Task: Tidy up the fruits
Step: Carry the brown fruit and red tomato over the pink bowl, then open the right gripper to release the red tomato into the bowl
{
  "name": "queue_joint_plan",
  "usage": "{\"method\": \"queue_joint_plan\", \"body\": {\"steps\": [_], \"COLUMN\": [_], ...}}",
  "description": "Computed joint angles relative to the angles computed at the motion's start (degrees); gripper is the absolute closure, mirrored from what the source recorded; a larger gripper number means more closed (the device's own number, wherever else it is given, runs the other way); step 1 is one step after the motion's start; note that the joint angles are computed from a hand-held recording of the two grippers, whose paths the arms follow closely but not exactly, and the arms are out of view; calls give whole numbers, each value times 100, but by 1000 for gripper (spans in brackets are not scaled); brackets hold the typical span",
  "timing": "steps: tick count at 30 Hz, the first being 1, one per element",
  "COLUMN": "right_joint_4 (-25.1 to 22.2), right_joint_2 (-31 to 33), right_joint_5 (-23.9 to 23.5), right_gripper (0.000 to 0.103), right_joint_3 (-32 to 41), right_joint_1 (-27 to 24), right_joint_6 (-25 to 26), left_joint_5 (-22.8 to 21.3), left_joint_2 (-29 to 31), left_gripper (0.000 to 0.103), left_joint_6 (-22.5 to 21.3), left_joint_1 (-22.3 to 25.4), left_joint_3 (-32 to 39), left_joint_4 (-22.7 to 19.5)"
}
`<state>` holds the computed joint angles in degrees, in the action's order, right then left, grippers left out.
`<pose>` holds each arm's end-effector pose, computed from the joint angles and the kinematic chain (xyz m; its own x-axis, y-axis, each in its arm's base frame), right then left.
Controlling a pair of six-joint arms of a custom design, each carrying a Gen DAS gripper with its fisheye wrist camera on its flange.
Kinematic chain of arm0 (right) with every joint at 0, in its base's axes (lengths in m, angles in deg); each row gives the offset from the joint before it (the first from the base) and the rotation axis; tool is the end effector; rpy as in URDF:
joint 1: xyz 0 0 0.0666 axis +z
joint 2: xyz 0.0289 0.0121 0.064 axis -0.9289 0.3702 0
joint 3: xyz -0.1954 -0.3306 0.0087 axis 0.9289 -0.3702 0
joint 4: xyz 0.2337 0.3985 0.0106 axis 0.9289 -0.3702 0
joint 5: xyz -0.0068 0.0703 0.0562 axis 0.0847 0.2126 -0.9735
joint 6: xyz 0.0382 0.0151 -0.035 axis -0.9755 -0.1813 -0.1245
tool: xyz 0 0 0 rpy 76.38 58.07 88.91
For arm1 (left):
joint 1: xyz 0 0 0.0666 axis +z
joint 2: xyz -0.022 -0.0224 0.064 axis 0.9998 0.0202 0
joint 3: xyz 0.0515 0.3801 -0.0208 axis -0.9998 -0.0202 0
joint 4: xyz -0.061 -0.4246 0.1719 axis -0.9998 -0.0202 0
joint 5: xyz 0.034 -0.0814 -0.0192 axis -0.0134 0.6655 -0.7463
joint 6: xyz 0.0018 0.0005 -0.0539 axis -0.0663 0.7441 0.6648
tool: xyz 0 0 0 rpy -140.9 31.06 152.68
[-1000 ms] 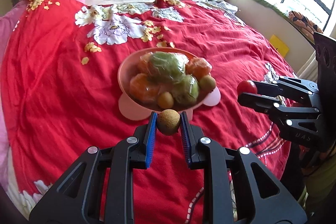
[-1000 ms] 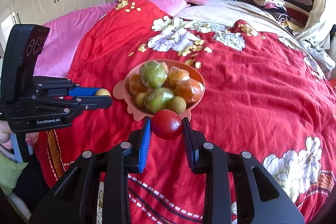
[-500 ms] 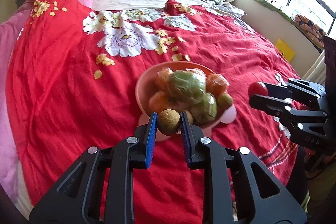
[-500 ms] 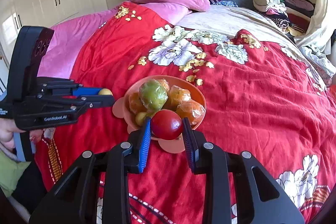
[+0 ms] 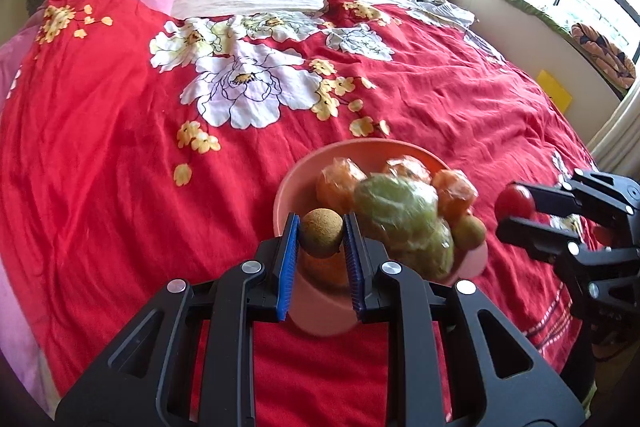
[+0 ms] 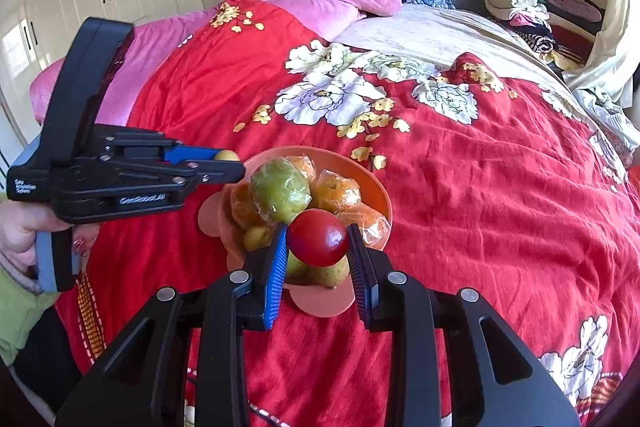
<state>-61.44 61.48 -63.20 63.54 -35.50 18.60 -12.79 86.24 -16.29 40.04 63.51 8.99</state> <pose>0.3178 0.2086 0.4161 -0.6213 -0.3702 -0.6906 -0.5852 0.8053 0.0948 0.3325 -0.3660 0.4131 -0.7930 0.1176 -0.5977 0.2319 0.9656 -0.1177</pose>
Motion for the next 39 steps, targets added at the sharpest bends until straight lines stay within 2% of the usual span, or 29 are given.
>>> {"method": "queue_joint_plan", "body": {"steps": [13, 31, 34, 39], "right_joint_4": [60, 153, 185, 195], "right_joint_2": [374, 629, 612, 554], "right_joint_5": [20, 47, 64, 81], "right_gripper": [75, 74, 62, 57], "right_joint_3": [161, 244, 228, 192], "right_joint_1": [55, 54, 66, 71], "right_joint_6": [152, 161, 141, 93], "left_joint_5": [357, 373, 372, 373], "left_joint_2": [115, 171, 158, 161], "left_gripper": [88, 88, 88, 88], "left_joint_6": [16, 3, -10, -9], "left_joint_1": [261, 265, 269, 269], "left_joint_3": [-113, -77, -89, -87], "left_joint_4": [297, 298, 298, 302]}}
